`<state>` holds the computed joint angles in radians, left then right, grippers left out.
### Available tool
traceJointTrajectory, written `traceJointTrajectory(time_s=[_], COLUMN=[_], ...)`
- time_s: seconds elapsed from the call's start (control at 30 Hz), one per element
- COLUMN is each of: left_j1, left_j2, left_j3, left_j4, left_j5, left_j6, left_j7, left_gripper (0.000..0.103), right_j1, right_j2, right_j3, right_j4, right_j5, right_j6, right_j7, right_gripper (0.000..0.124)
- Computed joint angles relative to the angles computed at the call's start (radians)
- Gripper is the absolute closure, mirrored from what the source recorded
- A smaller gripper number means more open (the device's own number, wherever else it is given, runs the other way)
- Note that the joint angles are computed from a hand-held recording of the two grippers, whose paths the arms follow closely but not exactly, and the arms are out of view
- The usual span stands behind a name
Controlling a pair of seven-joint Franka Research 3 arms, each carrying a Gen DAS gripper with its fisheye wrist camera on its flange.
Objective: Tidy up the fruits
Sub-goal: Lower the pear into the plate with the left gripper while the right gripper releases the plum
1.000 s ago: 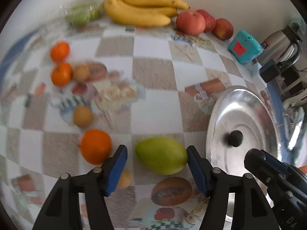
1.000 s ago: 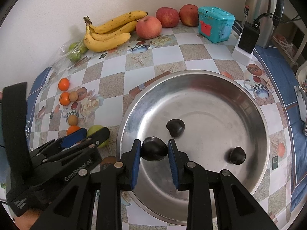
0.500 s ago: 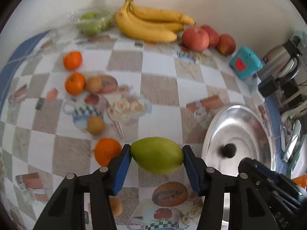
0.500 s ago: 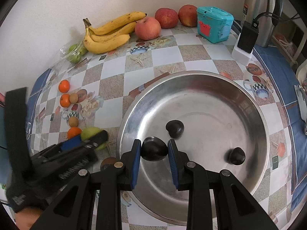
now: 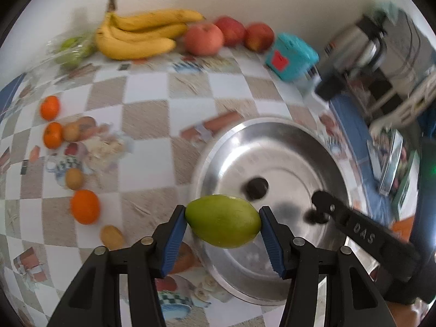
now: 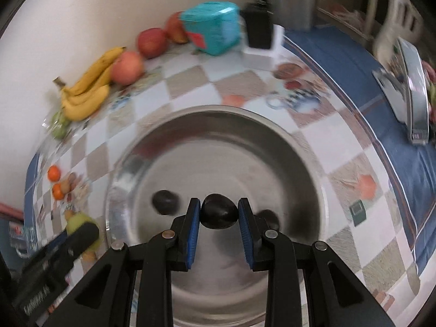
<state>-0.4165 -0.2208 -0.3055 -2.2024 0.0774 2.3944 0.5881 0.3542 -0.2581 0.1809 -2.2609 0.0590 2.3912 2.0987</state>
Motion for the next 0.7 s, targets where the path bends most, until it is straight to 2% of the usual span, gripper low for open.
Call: traceJointTrajectory(time_s=[0.27, 0.4, 0.53, 0.67, 0.7], left_j1=[-0.017, -0.016, -0.012, -0.002, 0.004], left_j2=[0.041, 0.037, 0.027, 0.018, 0.009], left_j3=[-0.013, -0.008, -0.008, -0.012, -0.011], left_j4=[0.044, 0.037, 0.038, 0.046, 0.043], left_j5=[0.003, -0.008, 0.001, 0.032, 0.037], left_j6=[-0.059, -0.046, -0.042, -0.086, -0.109], left_j7=[0.025, 0.031, 0.026, -0.008, -0.035], left_gripper=[0.045, 0.044, 0.043, 0.041, 0.041], right_j1=[0.013, 0.016, 0.016, 0.018, 0.018], right_j2=[0.017, 0.018, 0.019, 0.013, 0.008], right_j3=[0.001, 0.005, 0.009, 0.014, 0.016], right_j4=[0.015, 0.024, 0.036, 0.041, 0.041], right_j5=[0.0, -0.011, -0.025, -0.042, -0.048], right_j6=[-0.024, -0.033, -0.034, -0.031, -0.035], right_j7=[-0.033, -0.03, -0.024, -0.016, -0.014], right_gripper=[0.094, 0.08, 0.08, 0.077, 0.072])
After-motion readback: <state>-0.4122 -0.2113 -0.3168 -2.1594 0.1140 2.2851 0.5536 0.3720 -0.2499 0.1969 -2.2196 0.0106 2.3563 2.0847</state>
